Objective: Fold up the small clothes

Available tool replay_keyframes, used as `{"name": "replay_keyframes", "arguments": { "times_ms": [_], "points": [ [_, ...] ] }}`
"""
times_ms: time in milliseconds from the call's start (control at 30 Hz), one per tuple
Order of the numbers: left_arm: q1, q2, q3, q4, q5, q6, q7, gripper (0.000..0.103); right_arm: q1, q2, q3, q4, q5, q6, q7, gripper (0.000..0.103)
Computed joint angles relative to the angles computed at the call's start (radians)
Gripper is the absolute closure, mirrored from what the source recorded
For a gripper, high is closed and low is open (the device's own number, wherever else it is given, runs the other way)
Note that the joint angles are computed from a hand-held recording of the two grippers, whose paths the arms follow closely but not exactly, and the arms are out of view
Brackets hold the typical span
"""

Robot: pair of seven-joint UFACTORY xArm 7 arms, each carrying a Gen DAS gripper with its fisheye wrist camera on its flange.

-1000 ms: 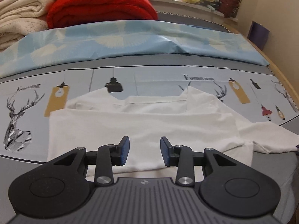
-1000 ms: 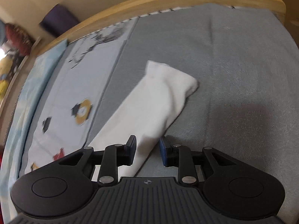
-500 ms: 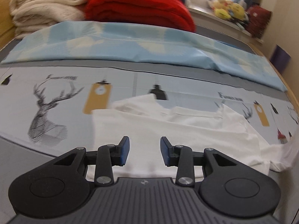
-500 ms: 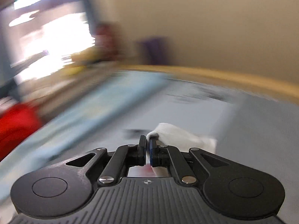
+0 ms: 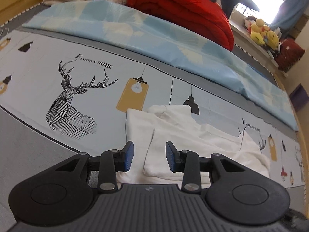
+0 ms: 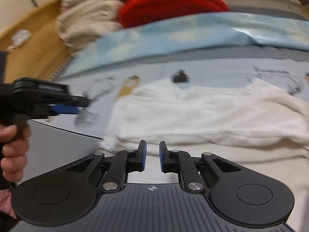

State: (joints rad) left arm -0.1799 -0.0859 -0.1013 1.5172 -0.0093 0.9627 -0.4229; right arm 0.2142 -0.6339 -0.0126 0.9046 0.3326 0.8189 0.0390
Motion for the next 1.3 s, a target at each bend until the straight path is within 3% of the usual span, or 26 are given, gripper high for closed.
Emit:
{"name": "replay_keyframes", "arguments": {
  "times_ms": [67,133,233,333,433,633,733,867,900,967,1000,1033,1067,1200,1300],
  "points": [
    [0.000,0.008,0.000,0.005,-0.003,0.002,-0.009,0.063,-0.057,0.011,0.011,0.054,-0.060,0.062,0.061,0.078],
    [-0.001,0.015,0.000,0.001,-0.005,-0.007,-0.021,0.063,-0.112,0.025,-0.006,0.083,-0.110,0.073,0.112,0.077],
    [-0.004,0.029,0.000,-0.006,-0.019,-0.004,-0.033,0.063,-0.204,-0.062,-0.042,-0.039,-0.127,-0.029,0.166,0.077],
    [-0.008,0.044,0.000,-0.021,-0.038,-0.012,-0.040,0.063,-0.328,-0.039,-0.029,-0.072,-0.190,-0.008,0.335,0.075],
    [-0.014,0.069,-0.002,-0.033,-0.060,-0.019,-0.059,0.063,-0.346,0.012,-0.103,-0.071,-0.135,-0.009,0.408,0.075],
    [-0.038,0.146,-0.011,-0.004,-0.039,0.029,-0.116,0.063,-0.399,0.079,-0.143,-0.070,-0.134,-0.051,0.464,0.074],
    [-0.052,0.169,-0.011,0.002,0.000,0.047,-0.138,0.063,-0.392,0.114,-0.160,-0.063,-0.108,-0.064,0.458,0.073],
    [-0.057,0.178,-0.008,0.001,0.009,0.051,-0.137,0.063,-0.364,0.197,-0.173,-0.005,-0.069,0.010,0.408,0.068],
    [-0.059,0.180,-0.008,0.004,0.014,0.052,-0.129,0.068,-0.372,0.204,-0.158,0.006,-0.089,0.028,0.410,0.068],
    [-0.065,0.184,-0.008,0.014,0.052,0.054,-0.122,0.093,-0.391,0.206,-0.132,0.017,-0.135,0.050,0.423,0.069],
    [-0.068,0.178,-0.007,0.012,0.074,0.044,-0.119,0.101,-0.392,0.206,-0.131,0.023,-0.142,0.061,0.418,0.072],
    [-0.067,0.165,-0.005,0.004,0.079,0.020,-0.114,0.101,-0.390,0.199,-0.133,0.023,-0.139,0.063,0.406,0.095],
    [-0.063,0.148,-0.004,-0.004,0.070,-0.006,-0.104,0.101,-0.387,0.190,-0.138,0.022,-0.134,0.057,0.389,0.101],
    [-0.051,0.069,-0.005,-0.034,0.034,-0.107,-0.044,0.101,-0.399,0.114,-0.120,0.005,-0.172,-0.034,0.368,0.102],
    [-0.042,0.046,-0.007,-0.030,0.083,-0.094,-0.044,0.101,-0.367,0.057,-0.135,-0.011,-0.159,-0.088,0.303,0.102]
  ]
}}
